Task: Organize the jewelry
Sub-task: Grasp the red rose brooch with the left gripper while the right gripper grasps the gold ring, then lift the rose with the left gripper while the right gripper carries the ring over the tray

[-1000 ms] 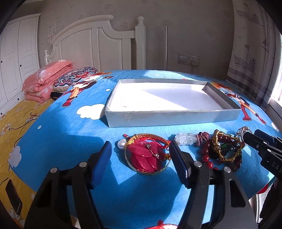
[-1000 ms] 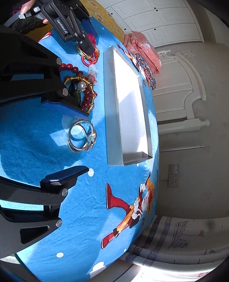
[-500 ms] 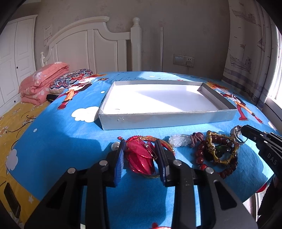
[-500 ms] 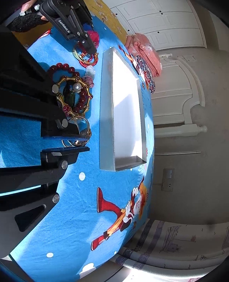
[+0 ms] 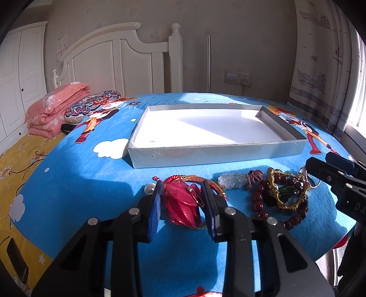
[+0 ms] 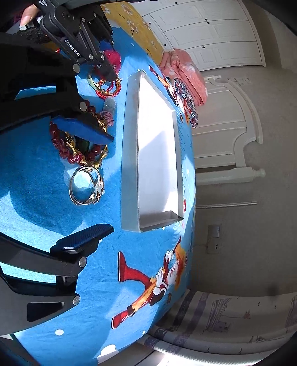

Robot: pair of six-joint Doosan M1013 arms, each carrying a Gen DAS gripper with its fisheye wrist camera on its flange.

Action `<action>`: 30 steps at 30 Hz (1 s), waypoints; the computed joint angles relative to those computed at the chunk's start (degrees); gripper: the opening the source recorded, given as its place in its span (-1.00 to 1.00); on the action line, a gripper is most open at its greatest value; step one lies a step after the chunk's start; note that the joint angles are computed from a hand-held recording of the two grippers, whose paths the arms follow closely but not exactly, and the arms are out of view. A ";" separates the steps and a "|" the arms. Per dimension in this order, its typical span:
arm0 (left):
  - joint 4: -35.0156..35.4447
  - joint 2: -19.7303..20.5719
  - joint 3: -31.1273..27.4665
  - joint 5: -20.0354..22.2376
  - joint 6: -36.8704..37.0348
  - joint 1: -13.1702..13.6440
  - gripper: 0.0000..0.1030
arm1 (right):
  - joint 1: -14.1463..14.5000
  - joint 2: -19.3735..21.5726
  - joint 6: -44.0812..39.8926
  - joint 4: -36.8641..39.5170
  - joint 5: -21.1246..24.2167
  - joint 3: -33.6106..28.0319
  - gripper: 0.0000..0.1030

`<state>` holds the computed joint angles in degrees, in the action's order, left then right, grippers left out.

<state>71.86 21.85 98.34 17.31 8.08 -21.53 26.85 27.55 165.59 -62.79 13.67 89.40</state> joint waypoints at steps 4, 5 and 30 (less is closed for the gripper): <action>-2.00 0.74 -0.60 0.16 1.90 0.14 -0.33 | -0.27 1.32 -9.32 11.06 2.04 -1.65 0.01; -2.45 0.93 -0.75 0.04 2.20 0.20 -0.31 | -0.35 1.57 -10.85 12.88 2.36 -1.89 -0.11; 10.29 -1.34 1.74 -0.76 -12.27 0.31 -0.18 | 0.74 0.24 5.94 -6.31 2.59 -0.03 -0.27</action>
<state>82.15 20.51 100.08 16.55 -4.19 -21.23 27.60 27.78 171.53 -69.10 16.25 89.37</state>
